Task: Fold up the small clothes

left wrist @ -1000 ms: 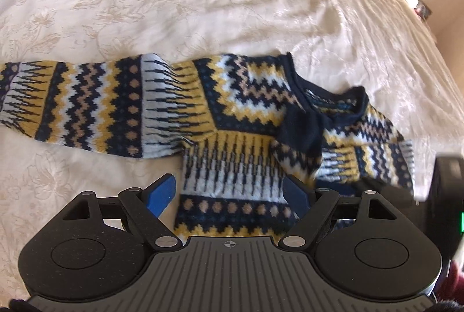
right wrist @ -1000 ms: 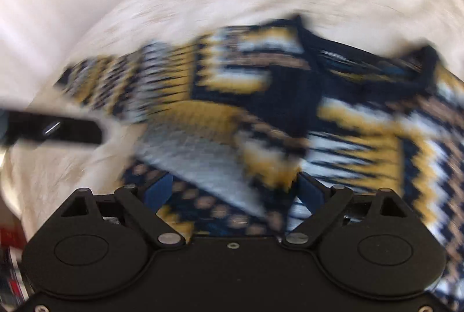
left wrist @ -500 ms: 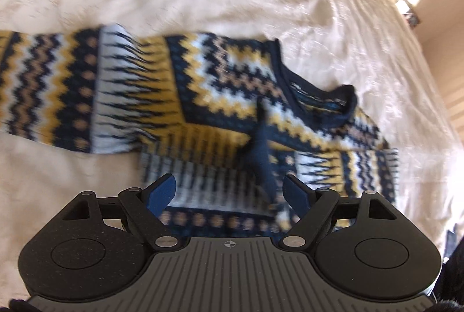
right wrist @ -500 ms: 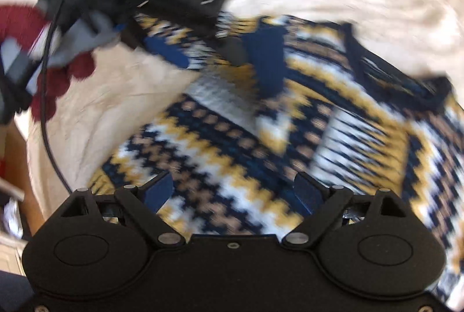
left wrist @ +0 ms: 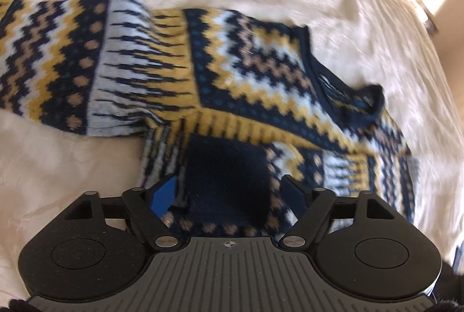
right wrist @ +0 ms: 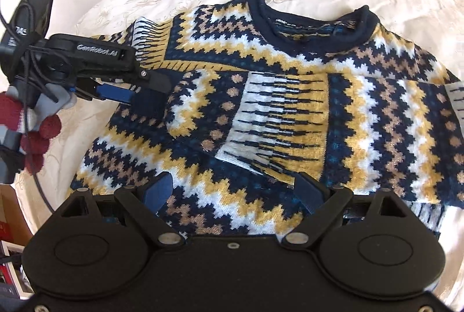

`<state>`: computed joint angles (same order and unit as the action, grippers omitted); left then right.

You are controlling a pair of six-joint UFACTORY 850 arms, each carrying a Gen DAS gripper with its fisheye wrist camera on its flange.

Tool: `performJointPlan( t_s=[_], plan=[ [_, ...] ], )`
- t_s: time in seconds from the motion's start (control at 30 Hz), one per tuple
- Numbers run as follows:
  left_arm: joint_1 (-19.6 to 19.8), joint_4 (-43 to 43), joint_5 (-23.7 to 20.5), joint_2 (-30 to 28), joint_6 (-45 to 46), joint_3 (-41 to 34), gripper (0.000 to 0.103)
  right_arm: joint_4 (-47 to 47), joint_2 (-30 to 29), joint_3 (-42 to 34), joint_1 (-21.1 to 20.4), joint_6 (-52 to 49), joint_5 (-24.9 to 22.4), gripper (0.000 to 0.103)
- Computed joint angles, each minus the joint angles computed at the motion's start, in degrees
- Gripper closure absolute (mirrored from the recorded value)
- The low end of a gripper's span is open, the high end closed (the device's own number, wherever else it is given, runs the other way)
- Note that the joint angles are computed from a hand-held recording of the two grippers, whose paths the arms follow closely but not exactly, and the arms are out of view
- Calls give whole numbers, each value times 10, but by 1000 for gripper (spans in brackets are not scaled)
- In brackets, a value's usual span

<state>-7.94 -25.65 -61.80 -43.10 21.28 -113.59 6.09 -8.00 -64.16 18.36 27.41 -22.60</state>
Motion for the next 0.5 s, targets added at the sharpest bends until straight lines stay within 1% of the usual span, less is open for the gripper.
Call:
performJointPlan(
  t_s=[0.03, 0.1, 0.13, 0.17, 0.2, 0.23, 0.3, 0.37, 0.43, 0.5],
  plan=[
    [0, 2, -8, -9, -13, -11, 40, -5, 2, 2, 1, 7, 1, 11],
    [3, -8, -27, -24, -22, -30, 42, -15, 6, 5, 1, 27, 1, 11],
    [4, -15, -28, -26, -19, -31, 42, -20, 9, 8, 1, 41, 1, 11],
    [4, -20, -22, -25, -14, -27, 45, -23, 11, 11, 0, 52, 1, 11],
    [4, -22, -15, -22, -12, -22, 53, -28, 13, 12, -2, 66, 0, 11],
    [2, -17, -11, -20, -14, -20, 68, -35, 16, 13, -3, 80, -2, 11],
    [-2, -10, -10, -19, -14, -23, 85, -52, 20, 16, -6, 109, -7, 11],
    [-8, -11, 13, 0, 22, -11, 88, -71, 24, 18, -7, 135, -12, 11],
    [-17, -23, 43, 27, 96, -2, 88, -96, 29, 22, -8, 165, -14, 11],
    [-17, -67, 66, 48, 166, -2, 88, -117, 35, 26, -10, 193, -13, 11]
  ],
)
